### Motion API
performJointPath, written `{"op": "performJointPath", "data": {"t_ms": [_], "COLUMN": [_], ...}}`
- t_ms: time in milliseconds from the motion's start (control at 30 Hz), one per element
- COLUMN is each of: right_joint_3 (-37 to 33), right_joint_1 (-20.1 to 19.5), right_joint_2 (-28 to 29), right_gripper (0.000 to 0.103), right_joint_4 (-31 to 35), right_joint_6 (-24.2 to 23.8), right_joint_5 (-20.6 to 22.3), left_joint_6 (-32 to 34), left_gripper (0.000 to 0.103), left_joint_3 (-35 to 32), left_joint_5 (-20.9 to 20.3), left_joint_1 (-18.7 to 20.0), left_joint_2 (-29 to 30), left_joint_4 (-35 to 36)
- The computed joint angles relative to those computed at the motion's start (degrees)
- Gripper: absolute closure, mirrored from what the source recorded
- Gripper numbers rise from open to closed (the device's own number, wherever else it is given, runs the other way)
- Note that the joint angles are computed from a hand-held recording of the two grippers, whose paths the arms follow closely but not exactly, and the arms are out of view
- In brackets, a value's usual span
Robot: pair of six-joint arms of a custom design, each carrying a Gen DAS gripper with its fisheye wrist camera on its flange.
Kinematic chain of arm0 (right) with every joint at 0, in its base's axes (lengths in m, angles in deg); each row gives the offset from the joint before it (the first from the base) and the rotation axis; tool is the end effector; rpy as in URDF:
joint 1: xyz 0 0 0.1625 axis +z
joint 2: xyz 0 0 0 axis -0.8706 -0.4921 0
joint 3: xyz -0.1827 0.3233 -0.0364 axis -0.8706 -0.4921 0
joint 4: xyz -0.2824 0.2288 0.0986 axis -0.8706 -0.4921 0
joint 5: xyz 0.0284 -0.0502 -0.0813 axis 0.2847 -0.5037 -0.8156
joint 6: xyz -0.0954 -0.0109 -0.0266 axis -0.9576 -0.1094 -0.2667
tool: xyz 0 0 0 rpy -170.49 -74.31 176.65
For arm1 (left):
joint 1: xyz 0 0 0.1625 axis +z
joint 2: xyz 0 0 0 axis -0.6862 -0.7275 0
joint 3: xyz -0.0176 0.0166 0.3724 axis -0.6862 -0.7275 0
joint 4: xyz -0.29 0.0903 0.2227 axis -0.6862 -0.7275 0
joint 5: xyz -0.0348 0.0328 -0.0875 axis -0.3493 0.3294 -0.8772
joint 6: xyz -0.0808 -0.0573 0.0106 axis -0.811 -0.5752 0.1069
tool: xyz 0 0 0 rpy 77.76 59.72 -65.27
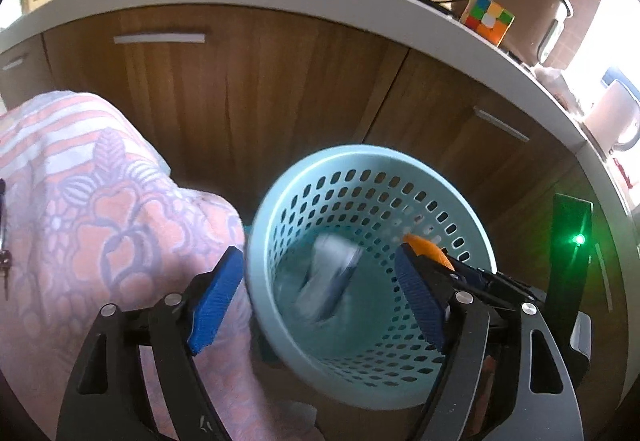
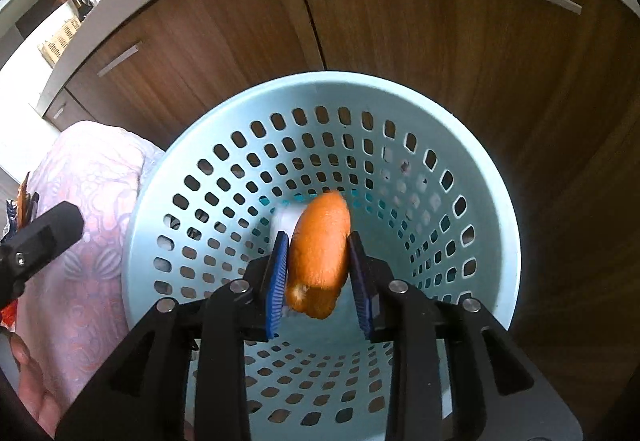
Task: Collect trash
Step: 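Carry both items over the blue basket and open both tools to drop them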
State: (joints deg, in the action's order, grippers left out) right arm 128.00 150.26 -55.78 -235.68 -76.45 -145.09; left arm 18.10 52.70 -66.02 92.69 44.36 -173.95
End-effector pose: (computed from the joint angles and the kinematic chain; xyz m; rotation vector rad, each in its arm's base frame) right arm 0.0844 -0.5694 0.1493 0.1303 -2.4811 0.7604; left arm -0.2330 -0.5679 0.0635 0.4814 2.5590 -0.7146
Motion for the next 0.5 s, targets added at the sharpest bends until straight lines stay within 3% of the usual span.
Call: {"op": "performJointPath", "data": {"t_ms": [167, 233, 300, 500], "right_joint_3": [1.35, 2.05, 2.61, 5.27], "right_joint_1": [1.37, 2.56, 3.77, 9.09], "right_joint_2": [-0.91, -1.25, -1.55, -2.20], "right_gripper": [0.075, 0.069, 0.060, 0.059], "right_joint_4": [-2.14, -3.95, -5.46, -10.46], "right_joint_6": [-0.16, -1.00, -1.55, -4.43], "right_joint_5": [0.52, -0.07, -0.43, 1.04], "left_joint_6": [0.17, 0.19, 0.05, -0.03], "left_gripper": [0.027, 0.027, 0.027, 0.027], "left_joint_3": [4.69, 7.09, 9.83, 19.10], "left_joint_5": [0.87, 1.38, 2.84, 9.39], "left_joint_1": [-1.09, -1.58, -2.42, -6.65], "left_joint_2": [-3.98, -6.06, -8.16, -16.12], "left_joint_4": [-2.77, -4.42, -6.46, -12.86]}}
